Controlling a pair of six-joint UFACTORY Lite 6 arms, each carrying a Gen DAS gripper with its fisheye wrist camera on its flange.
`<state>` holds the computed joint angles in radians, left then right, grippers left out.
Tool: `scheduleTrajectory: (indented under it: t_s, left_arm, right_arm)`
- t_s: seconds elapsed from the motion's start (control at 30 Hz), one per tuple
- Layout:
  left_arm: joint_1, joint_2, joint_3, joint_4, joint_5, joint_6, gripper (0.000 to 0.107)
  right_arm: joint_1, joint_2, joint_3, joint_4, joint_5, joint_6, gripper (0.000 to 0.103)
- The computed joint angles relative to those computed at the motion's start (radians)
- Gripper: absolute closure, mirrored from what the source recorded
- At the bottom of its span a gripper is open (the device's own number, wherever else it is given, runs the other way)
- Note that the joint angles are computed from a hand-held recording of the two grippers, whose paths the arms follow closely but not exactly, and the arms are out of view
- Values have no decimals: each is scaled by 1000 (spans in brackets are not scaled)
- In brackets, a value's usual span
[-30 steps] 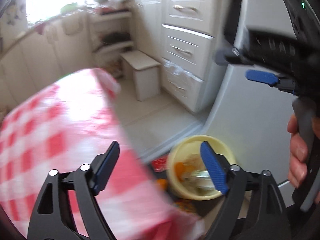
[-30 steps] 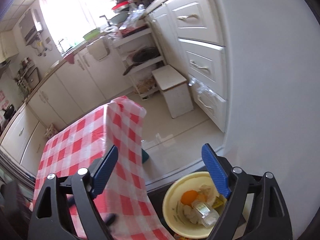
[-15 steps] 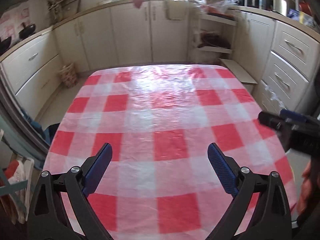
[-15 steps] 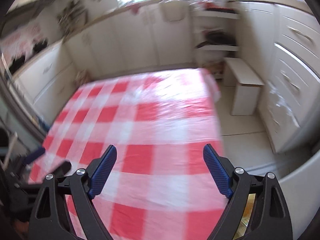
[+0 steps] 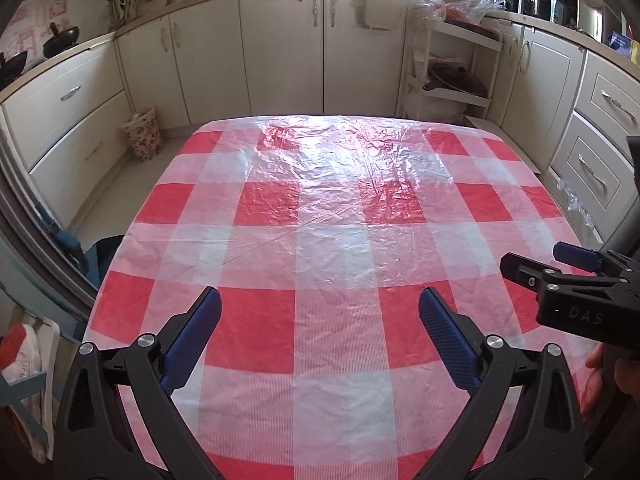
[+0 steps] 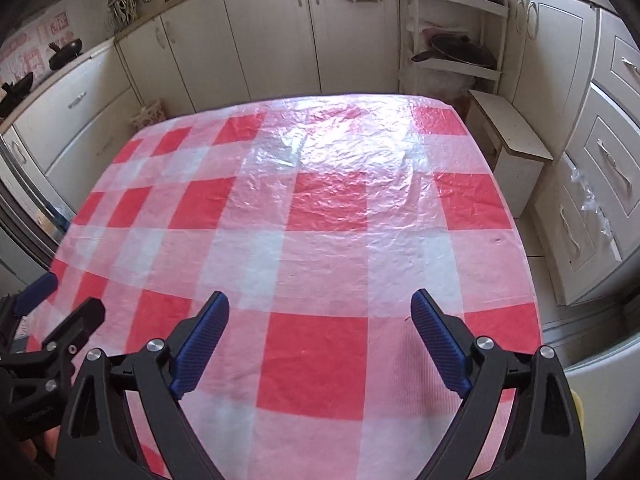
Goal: Collect trash
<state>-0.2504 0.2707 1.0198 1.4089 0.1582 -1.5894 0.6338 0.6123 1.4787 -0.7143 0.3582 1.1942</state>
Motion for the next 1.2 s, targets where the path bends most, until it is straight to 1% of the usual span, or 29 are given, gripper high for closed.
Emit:
scheduleTrajectory:
  t_s: [0.07,0.1,0.13,0.2,0.27,0.33,0.37,0.4,0.47,0.5,0.7,0.73,0.8,0.83,0.9,0.97,1.0,1.03,1.07,1.1,1.13,1.2]
  left_arm:
    - [0,24,16,30,-10,-20,12]
    - [0,42,30,19,-11,-1,12]
    - [-4,59,46,-31,0,51,12]
    - [3,80,71,-146,-15,177,12]
    - [5,95,86,-178,-17,211,12]
    - [8,104,97,-246,-24,280,12]
    - [7,110,103,-283,-18,315,12]
    - [6,110,104,-277,-16,308,12]
    - [-1,104,97,-204,-8,235,12]
    - [-3,105,97,-204,-4,236,12]
    - [-17,90,101,-438,8,460,12]
    - [-26,70,94,-458,16,474,12]
    - [-50,4,61,-466,27,484,12]
    - [-60,-30,45,-513,37,529,12]
    - [-88,-138,-16,-580,48,586,12]
    - [-144,-266,-75,-646,105,643,12]
    - [-169,-324,-102,-656,130,647,12]
    - [-210,-404,-140,-673,170,649,12]
    - [-254,-482,-173,-714,214,669,12]
    - [-286,-537,-194,-749,245,688,12]
    - [-334,-602,-219,-764,290,681,12]
    - [-480,-731,-263,-736,425,599,12]
  right_arm:
    - [-7,36,36,27,22,-24,14]
    - [-4,39,44,17,29,-16,13]
    - [0,49,61,18,52,-21,13]
    - [4,68,86,22,82,-31,12]
    - [12,78,93,-9,99,0,8]
    - [31,103,126,-18,147,-12,7]
    - [32,101,122,-10,138,-26,7]
    - [33,102,123,-9,135,-27,7]
    - [32,99,119,-6,131,-30,7]
    - [33,98,117,-7,131,-31,7]
    - [32,76,96,-6,137,-41,7]
    - [31,50,67,-34,123,-12,7]
    - [41,-9,10,-117,131,72,7]
    - [46,-53,-28,-141,140,106,7]
    - [48,-170,-132,-174,122,178,7]
    - [71,-350,-278,-236,126,288,7]
    - [91,-431,-332,-259,156,322,7]
    - [139,-535,-400,-295,228,381,7]
    - [199,-628,-463,-330,315,433,7]
    - [277,-733,-523,-326,420,456,7]
    - [341,-802,-562,-322,505,469,7]
    - [512,-920,-621,-290,706,518,7]
